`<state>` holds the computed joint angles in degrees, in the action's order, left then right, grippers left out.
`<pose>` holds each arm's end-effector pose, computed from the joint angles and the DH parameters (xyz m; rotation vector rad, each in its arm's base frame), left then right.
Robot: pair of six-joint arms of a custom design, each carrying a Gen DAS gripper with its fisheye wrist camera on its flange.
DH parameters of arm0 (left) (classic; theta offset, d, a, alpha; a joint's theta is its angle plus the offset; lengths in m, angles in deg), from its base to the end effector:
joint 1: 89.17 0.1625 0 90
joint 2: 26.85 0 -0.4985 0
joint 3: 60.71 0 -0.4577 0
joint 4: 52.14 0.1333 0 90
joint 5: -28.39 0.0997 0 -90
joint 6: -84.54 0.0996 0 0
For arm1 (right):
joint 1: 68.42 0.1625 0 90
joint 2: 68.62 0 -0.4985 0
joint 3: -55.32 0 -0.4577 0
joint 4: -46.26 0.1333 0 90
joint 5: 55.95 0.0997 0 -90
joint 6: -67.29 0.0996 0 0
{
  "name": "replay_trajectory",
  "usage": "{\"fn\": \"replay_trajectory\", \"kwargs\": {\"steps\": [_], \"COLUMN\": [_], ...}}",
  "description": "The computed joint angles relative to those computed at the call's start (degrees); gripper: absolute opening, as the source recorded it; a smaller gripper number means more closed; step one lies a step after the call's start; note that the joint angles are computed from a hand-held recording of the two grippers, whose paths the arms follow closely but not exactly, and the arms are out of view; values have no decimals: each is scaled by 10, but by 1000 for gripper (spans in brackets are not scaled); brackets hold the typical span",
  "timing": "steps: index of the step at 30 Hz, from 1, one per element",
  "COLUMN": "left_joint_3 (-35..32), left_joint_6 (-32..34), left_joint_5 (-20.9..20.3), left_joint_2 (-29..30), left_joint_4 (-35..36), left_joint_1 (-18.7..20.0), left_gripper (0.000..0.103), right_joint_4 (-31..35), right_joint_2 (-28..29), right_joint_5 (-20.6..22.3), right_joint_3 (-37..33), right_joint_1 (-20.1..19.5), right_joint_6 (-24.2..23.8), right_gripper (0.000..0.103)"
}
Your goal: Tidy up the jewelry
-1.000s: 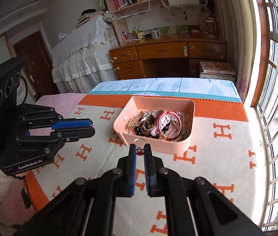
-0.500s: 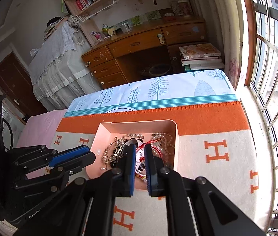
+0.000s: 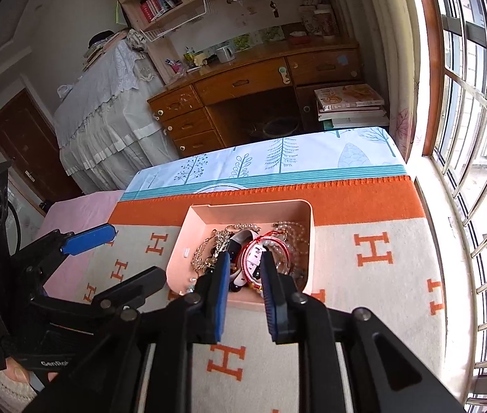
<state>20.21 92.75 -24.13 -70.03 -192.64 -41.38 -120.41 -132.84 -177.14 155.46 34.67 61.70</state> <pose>-0.4208 -0.7526 0.1684 0.9909 2.3302 -0.5216 0.2423 -0.6814 0.3434 0.1491 -2.4936 0.9662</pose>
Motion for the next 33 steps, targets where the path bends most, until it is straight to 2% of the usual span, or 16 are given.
{"fn": "replay_trajectory", "kwargs": {"steps": [2, 5, 8, 9, 11, 13, 17, 21, 24, 26, 29, 33], "left_joint_3": [16, 57, 101, 116, 148, 180, 235, 284, 303, 310, 317, 330], "left_joint_6": [-29, -59, -96, -108, -128, -152, -198, -228, -245, -256, -263, -268], "left_joint_5": [24, 36, 51, 55, 55, 51, 32, 38, 62, 84, 94, 119], "left_joint_2": [-13, -43, -75, -86, -111, -136, -183, -223, -240, -248, -256, -265], "left_joint_4": [12, -1, -12, -15, -24, -37, -51, -76, -77, -62, -48, -61], "left_joint_1": [-6, -12, -20, -23, -29, -36, -50, -66, -76, -84, -91, -102], "left_gripper": [89, 90, 102, 102, 102, 102, 102, 102, 102, 102, 102, 102], "right_joint_4": [-10, -37, -57, -61, -69, -77, -113, -128, -148, -160, -175, -201], "right_joint_2": [-7, -20, -31, -34, -39, -42, -44, -44, -46, -43, -39, -29], "right_joint_5": [-6, -12, -20, -25, -41, -62, -86, -116, -129, -137, -138, -151], "right_joint_3": [14, 41, 68, 76, 93, 111, 149, 171, 184, 189, 195, 198], "right_joint_1": [8, 18, 29, 33, 43, 57, 87, 115, 129, 139, 151, 161], "right_joint_6": [1, 1, 1, 4, 12, 21, 19, 31, 34, 30, 13, -2], "right_gripper": [26, 32, 34, 34, 41, 51, 59, 63, 64, 64, 65, 65]}}
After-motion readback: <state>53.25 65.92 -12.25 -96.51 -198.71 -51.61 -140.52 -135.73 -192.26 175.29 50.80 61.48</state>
